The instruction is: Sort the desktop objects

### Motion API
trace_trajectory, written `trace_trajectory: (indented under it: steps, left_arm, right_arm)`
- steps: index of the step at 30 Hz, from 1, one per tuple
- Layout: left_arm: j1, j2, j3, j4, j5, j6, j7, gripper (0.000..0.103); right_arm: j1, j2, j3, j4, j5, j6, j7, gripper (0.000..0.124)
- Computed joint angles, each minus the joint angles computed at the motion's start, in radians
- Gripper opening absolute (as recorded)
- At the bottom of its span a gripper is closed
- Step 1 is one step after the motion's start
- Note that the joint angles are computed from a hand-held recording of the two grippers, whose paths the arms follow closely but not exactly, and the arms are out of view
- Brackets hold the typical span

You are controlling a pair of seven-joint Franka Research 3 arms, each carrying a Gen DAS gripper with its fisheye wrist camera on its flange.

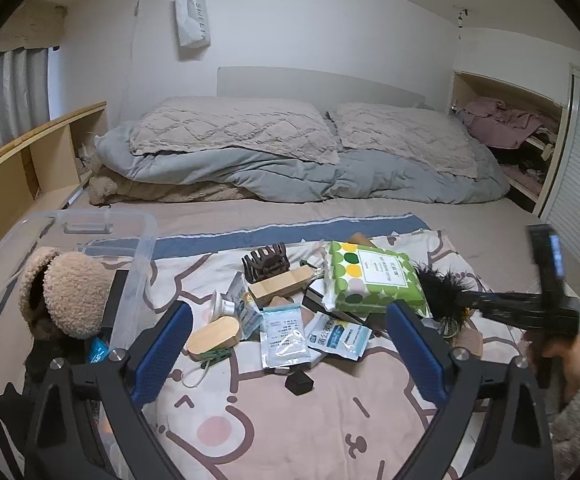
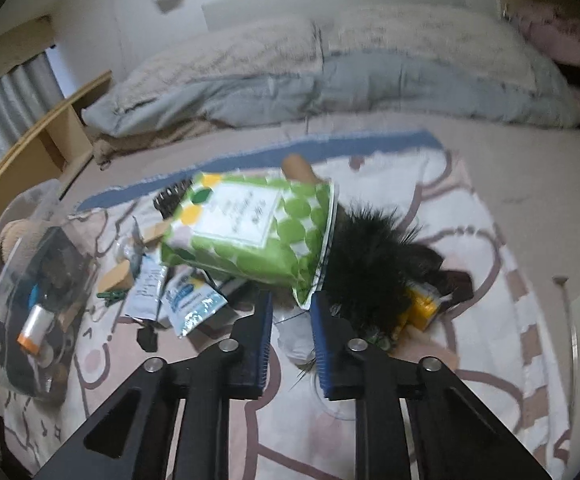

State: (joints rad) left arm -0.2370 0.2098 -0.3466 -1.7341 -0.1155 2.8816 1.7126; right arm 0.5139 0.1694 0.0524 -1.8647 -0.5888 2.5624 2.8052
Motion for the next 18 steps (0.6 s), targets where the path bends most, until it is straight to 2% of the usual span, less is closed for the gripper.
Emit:
trace_trajectory:
  steps: [3, 5, 7, 11, 14, 16, 18]
  left_arm:
    - [0.001, 0.004, -0.004, 0.001, 0.001, 0.001, 0.016, 0.097]
    - [-0.002, 0.008, -0.004, 0.004, 0.008, 0.003, 0.021, 0.097]
    - [-0.006, 0.017, -0.001, 0.011, 0.022, 0.002, 0.019, 0.097]
    - [-0.007, 0.037, -0.003, 0.031, 0.033, -0.017, 0.018, 0.097]
    - [-0.005, 0.053, -0.007, 0.047, 0.033, -0.034, 0.021, 0.097]
    - [-0.017, 0.066, 0.005, 0.060, 0.057, -0.048, 0.003, 0.096]
    - [-0.021, 0.079, 0.009, 0.074, 0.074, -0.070, -0.002, 0.091]
  right_arm:
    - [-0.016, 0.052, 0.006, 0.031, 0.087, 0.006, -0.067, 0.017]
    - [-0.035, 0.086, 0.015, 0.039, 0.190, 0.051, -0.147, 0.017]
    - [-0.030, 0.121, 0.005, 0.066, 0.257, 0.032, -0.171, 0.017]
    - [0.011, 0.158, -0.051, 0.109, 0.242, -0.047, -0.128, 0.017]
    - [0.004, 0.165, -0.068, 0.096, 0.252, -0.019, -0.092, 0.017]
    - [-0.011, 0.179, -0.061, 0.100, 0.285, -0.011, -0.120, 0.017]
    - [-0.027, 0.204, -0.041, 0.125, 0.342, -0.054, -0.191, 0.017]
